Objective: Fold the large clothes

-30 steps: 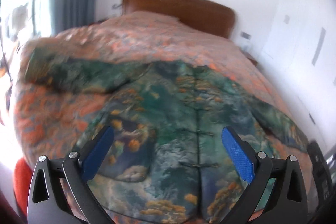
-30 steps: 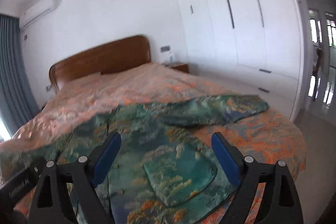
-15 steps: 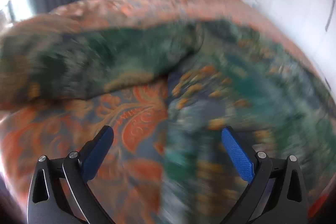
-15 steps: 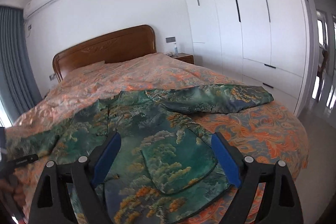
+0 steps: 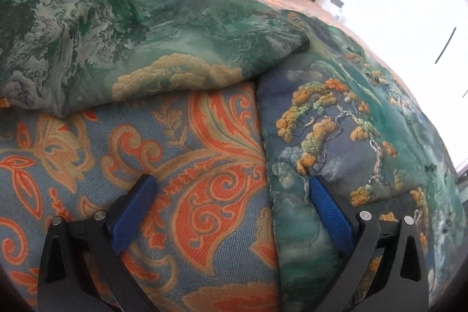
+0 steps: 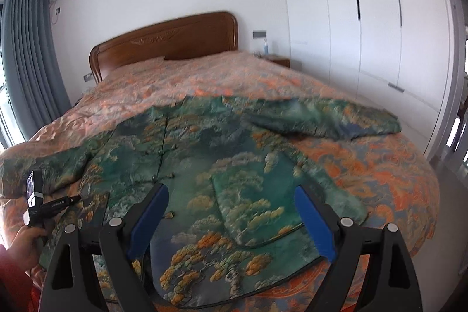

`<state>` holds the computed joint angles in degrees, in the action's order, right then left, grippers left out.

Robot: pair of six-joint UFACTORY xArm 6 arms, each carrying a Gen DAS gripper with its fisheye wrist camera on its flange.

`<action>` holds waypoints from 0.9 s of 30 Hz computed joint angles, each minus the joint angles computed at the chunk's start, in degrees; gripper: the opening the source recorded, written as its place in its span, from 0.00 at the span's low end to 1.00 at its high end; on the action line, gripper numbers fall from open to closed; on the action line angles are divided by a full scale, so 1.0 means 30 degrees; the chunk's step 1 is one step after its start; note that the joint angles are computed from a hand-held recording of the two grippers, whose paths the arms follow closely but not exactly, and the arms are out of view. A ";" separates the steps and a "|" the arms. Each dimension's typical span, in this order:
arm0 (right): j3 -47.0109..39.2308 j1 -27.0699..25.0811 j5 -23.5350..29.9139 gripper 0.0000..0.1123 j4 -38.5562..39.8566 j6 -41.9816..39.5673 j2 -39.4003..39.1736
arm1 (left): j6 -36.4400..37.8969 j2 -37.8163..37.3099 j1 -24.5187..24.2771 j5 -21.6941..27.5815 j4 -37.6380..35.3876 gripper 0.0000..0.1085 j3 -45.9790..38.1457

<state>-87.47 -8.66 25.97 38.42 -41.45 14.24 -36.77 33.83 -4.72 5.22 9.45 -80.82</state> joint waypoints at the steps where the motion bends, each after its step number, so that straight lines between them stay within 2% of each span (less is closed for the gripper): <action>1: -0.0148 -0.0021 0.0338 0.80 -0.0146 0.0185 0.0131 | 0.0248 -0.0055 -0.0027 -0.0058 -0.0316 0.94 0.0108; 4: -0.0445 -0.0047 0.1085 0.80 -0.0079 0.0112 0.0434 | 0.1643 0.0188 -0.0011 -0.0207 -0.1861 0.94 -0.0127; 6: -0.0532 -0.0045 0.1166 0.80 0.0161 -0.0189 0.0565 | 0.1528 0.0281 0.0019 -0.0297 -0.1749 0.94 -0.0252; 8: -0.0803 -0.0085 0.1331 0.80 0.0235 -0.0160 0.0797 | 0.1509 -0.0072 0.0119 -0.1043 -0.1745 0.94 0.0519; 10: -0.1058 -0.0135 0.1523 0.80 0.0281 0.0040 0.0987 | 0.3013 -0.0111 -0.0017 -0.1117 -0.3458 0.94 0.0629; 12: -0.1268 -0.0186 0.1815 0.80 0.0404 0.0214 0.1106 | 0.3184 -0.0218 0.0016 -0.1184 -0.3588 0.94 0.0790; 18: -0.0978 -0.0254 0.1735 0.80 0.1163 -0.0606 0.0836 | 0.3551 -0.0202 0.0008 -0.1087 -0.3979 0.94 0.0732; 21: -0.1237 -0.0409 0.2460 0.80 0.0705 -0.0088 0.0862 | 0.5201 -0.0393 -0.0085 -0.0823 -0.5769 0.94 0.0889; 23: -0.0975 -0.0473 0.2168 0.80 0.1107 -0.0602 0.0627 | 0.6266 -0.0354 -0.0146 -0.0304 -0.7018 0.94 0.0598; 27: -0.1086 -0.0513 0.1777 0.80 0.0586 -0.0342 0.0783 | 0.6282 -0.0230 -0.0114 0.0114 -0.7063 0.94 0.0228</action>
<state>-90.73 -10.20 31.31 40.18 -42.48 16.59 -17.93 33.14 -5.06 5.56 -11.74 -80.13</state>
